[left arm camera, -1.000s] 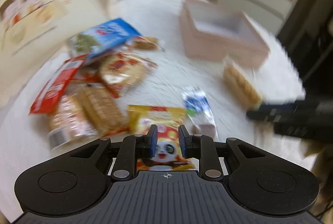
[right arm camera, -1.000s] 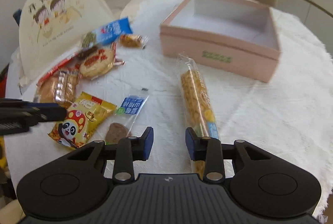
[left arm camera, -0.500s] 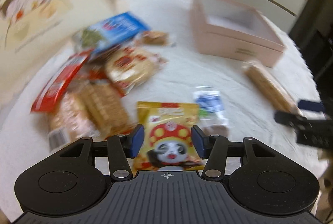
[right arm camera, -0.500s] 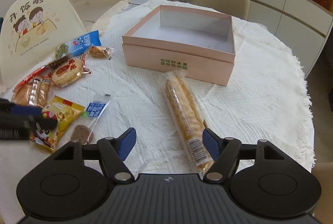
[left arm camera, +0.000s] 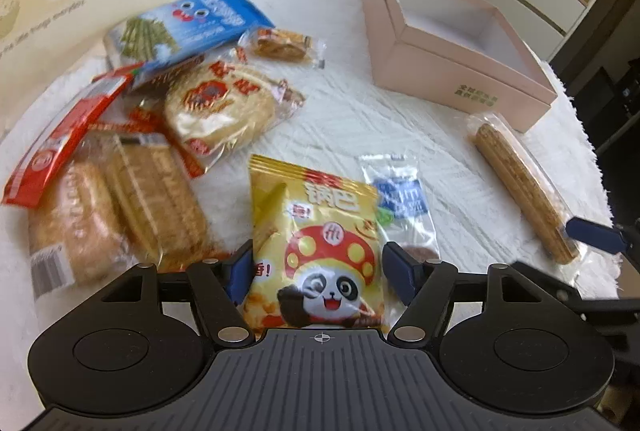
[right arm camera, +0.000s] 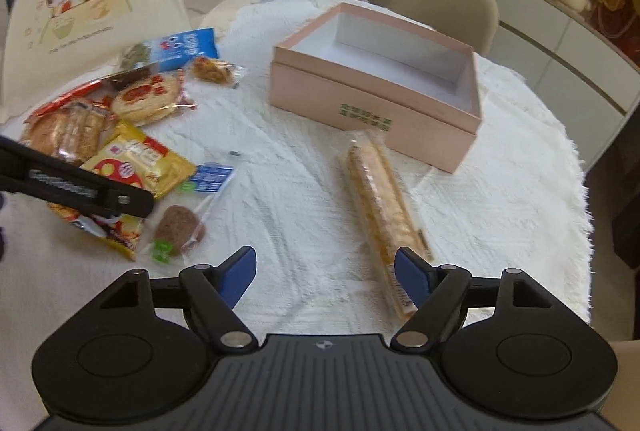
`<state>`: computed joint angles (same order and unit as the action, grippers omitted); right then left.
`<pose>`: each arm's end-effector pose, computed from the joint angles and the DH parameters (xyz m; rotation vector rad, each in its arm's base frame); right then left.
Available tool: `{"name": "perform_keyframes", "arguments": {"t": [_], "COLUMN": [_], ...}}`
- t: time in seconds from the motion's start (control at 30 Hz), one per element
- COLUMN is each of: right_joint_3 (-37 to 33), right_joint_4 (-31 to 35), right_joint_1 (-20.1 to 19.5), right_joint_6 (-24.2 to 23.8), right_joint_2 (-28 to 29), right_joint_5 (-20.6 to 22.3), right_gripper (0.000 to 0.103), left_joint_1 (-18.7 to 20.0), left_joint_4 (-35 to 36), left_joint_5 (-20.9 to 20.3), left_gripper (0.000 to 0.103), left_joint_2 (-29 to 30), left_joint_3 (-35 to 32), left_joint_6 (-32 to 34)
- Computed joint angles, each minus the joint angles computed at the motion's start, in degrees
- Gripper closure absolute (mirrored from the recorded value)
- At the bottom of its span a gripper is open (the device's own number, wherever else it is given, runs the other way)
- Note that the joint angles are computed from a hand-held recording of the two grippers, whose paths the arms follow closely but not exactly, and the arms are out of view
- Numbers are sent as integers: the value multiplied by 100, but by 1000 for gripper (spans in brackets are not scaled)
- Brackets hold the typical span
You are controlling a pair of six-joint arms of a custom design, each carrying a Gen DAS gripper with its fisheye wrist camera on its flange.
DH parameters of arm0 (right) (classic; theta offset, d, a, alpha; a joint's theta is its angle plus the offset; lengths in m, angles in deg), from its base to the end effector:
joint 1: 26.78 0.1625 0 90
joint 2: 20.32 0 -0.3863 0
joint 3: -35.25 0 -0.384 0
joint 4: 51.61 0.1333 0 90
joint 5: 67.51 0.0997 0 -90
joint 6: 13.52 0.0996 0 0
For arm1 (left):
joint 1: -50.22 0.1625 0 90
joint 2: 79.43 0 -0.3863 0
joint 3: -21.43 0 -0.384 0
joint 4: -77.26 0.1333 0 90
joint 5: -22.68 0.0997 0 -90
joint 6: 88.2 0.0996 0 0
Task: Organize snacks
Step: 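Grasp the yellow panda bag with the left tool while the right tool grasps the cake packet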
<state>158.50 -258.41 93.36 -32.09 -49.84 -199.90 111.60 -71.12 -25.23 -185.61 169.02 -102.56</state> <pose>0.2740 -0.3401 -0.0590 0.8116 -2.2507 0.5775 0.0332 -0.3568 0.2379 0.1662 2.4735 -0.6924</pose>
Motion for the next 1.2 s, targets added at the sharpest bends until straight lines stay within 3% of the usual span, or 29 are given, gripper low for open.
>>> {"name": "perform_keyframes", "arguments": {"t": [0.1, 0.13, 0.17, 0.3, 0.4, 0.47, 0.53, 0.6, 0.7, 0.77, 0.83, 0.9, 1.03, 1.13, 1.2], "right_joint_3": [109, 161, 203, 4, -332, -562, -749, -751, -572, -435, -278, -105, 69, 193, 297], "right_joint_4": [224, 303, 394, 899, 1182, 1418, 1716, 1562, 1542, 1454, 1327, 1251, 1094, 1005, 949], "right_joint_1": [-63, -97, -133, -159, -102, -91, -64, 29, 24, 21, -3, -52, -140, -217, -238], "right_joint_6": [265, 339, 411, 515, 501, 487, 512, 377, 389, 422, 450, 494, 600, 678, 670], "right_joint_2": [-216, -304, -385, -358, -79, 123, 280, 363, 219, 140, 38, -101, -206, -309, -409], "right_joint_5": [358, 550, 770, 1339, 1475, 1480, 1319, 1141, 1189, 1081, 988, 970, 791, 771, 805], "right_gripper": [26, 26, 26, 35, 38, 40, 53, 62, 66, 66, 66, 66, 66, 66, 67], "left_joint_1": [10, -48, -177, -514, -572, -577, -585, -616, -546, -458, -252, -67, -141, -195, -172], "left_joint_4": [271, 494, 836, 2109, 2481, 2442, 2386, 2391, 2172, 1832, 1395, 975, 677, 907, 1043], "left_joint_5": [-204, -217, -119, 119, 80, 114, 156, 190, 285, 346, 249, 81, 222, 238, 100], "left_gripper": [40, 59, 70, 73, 73, 73, 73, 73, 67, 57, 46, 44, 50, 53, 61], "left_joint_2": [-385, -673, -1055, -2081, -2407, -2413, -2375, -2368, -2030, -1684, -1234, -829, -472, -528, -622], "left_joint_3": [4, 43, 102, 136, 157, 199, 219, 233, 217, 229, 161, 98, 73, 34, -6], "left_joint_6": [-42, -146, -289, -838, -1057, -1138, -1213, -1261, -1207, -1079, -890, -709, -529, -544, -576]}}
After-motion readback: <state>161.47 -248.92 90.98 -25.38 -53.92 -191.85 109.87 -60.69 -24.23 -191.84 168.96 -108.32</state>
